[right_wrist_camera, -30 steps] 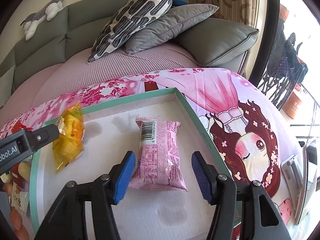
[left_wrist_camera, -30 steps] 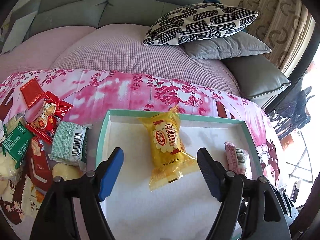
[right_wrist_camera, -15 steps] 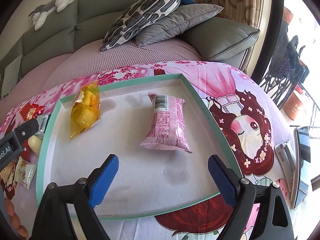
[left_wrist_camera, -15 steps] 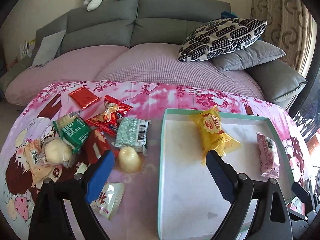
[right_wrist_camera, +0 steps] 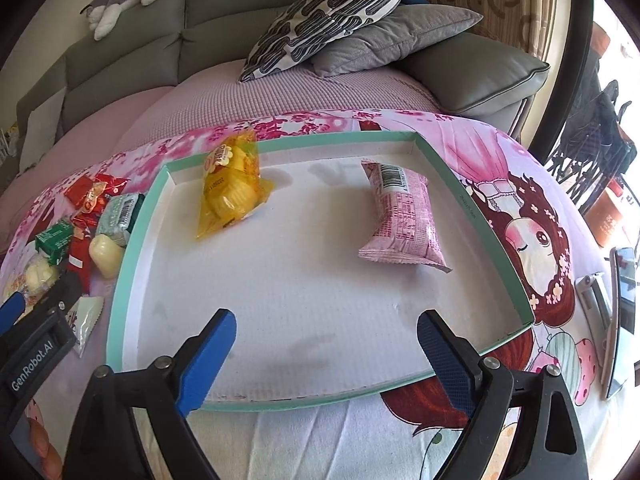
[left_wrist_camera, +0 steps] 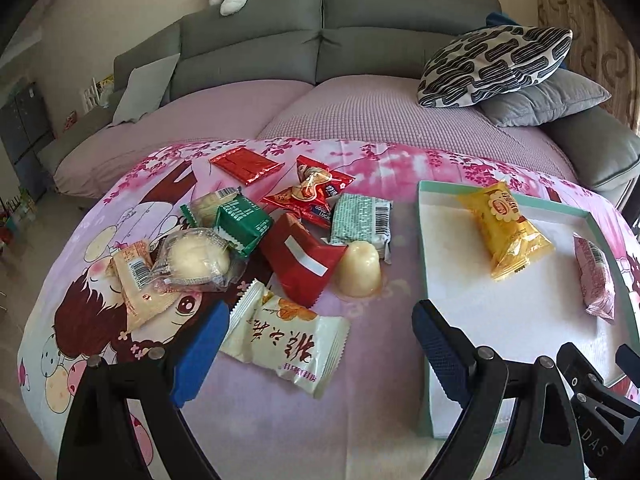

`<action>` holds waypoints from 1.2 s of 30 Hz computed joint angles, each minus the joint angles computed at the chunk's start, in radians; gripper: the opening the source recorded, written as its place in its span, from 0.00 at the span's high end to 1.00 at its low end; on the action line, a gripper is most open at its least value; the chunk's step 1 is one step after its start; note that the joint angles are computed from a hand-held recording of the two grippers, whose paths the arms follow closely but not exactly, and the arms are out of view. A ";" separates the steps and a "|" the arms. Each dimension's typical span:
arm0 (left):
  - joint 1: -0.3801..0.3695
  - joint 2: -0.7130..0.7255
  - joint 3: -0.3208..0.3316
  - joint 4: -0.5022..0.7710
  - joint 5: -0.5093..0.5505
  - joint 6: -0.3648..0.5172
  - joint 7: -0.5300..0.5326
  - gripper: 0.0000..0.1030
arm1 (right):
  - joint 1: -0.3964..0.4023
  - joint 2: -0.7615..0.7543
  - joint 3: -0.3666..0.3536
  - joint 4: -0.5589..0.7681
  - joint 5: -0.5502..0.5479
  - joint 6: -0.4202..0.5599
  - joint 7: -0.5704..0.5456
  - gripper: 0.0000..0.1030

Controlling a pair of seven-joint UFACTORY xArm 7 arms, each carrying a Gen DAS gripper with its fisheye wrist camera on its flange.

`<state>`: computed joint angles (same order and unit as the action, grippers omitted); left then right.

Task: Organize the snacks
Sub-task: 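Withdraw both tools from the tray back toward the snack pile, then grasp the cream pastry bag with the right tool while the left tool grasps the beige bread bag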

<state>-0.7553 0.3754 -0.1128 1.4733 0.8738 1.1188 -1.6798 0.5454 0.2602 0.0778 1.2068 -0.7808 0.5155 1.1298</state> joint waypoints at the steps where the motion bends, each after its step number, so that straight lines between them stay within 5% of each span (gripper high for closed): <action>1: 0.002 -0.009 0.001 -0.011 -0.001 0.000 -0.001 0.10 | 0.003 0.008 0.001 0.009 0.001 0.005 -0.001 0.09; 17: 0.084 -0.182 -0.046 -0.193 -0.061 0.232 -0.085 0.10 | 0.092 0.104 -0.016 0.121 0.012 -0.088 -0.041 0.09; 29: 0.249 -0.379 -0.099 -0.429 -0.119 0.026 -0.082 0.10 | 0.169 0.239 -0.004 0.291 0.167 -0.187 -0.257 0.09; 36: 0.316 -0.431 -0.108 -0.534 -0.194 -0.111 -0.041 0.10 | 0.197 0.342 0.029 0.407 0.322 -0.110 -0.483 0.09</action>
<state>-0.4397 -0.0560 -0.2210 0.9390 0.6799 1.0078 -1.7205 0.7426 0.6021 0.1069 1.6134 -0.4584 0.4052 0.6466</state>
